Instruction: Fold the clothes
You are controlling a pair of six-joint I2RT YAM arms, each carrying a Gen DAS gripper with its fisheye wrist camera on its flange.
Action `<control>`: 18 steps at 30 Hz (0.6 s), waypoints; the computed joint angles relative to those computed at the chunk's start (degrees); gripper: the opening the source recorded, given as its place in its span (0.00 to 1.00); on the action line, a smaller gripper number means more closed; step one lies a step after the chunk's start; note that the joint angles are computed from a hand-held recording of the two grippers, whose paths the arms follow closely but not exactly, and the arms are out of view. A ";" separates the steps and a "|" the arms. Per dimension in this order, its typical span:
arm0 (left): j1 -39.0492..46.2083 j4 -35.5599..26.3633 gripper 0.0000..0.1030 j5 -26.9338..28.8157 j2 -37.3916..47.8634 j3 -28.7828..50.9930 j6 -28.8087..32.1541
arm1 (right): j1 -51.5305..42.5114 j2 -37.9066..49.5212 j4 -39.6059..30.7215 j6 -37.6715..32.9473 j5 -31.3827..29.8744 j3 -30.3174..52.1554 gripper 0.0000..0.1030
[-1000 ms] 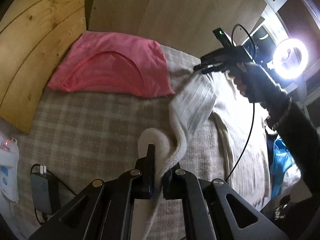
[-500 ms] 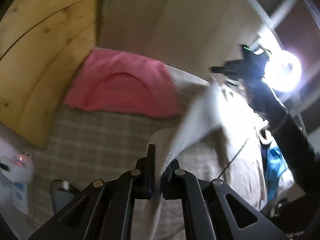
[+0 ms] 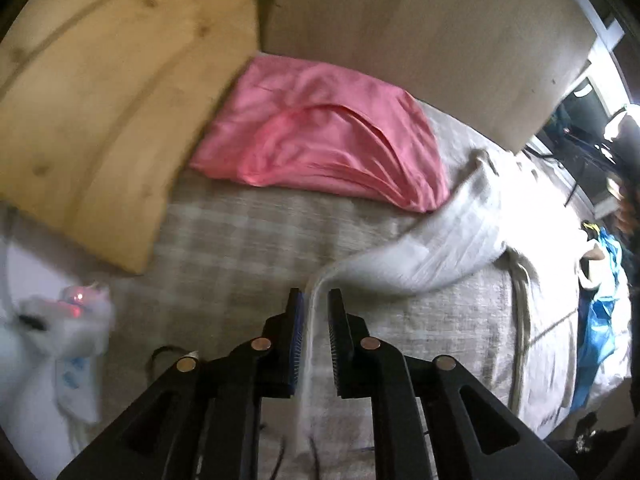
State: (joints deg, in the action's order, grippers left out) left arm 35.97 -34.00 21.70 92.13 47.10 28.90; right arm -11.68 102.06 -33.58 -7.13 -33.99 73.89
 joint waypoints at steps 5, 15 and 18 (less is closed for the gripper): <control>3.60 -5.08 0.11 1.13 -11.72 -3.39 -1.76 | -17.59 2.14 -7.28 -15.87 4.20 2.09 0.27; -23.05 -11.70 0.19 -2.33 -41.91 -18.42 -26.32 | -23.75 0.58 -16.00 -35.04 -2.13 -2.42 0.27; -26.68 -7.47 0.27 -9.30 -40.42 -19.53 -29.84 | -18.40 -2.70 -14.92 -33.20 -4.07 -7.09 0.27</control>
State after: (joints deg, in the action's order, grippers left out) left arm 9.29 -41.48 12.40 51.71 27.57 -0.94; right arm -30.08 99.36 -48.50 -40.34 -38.06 66.80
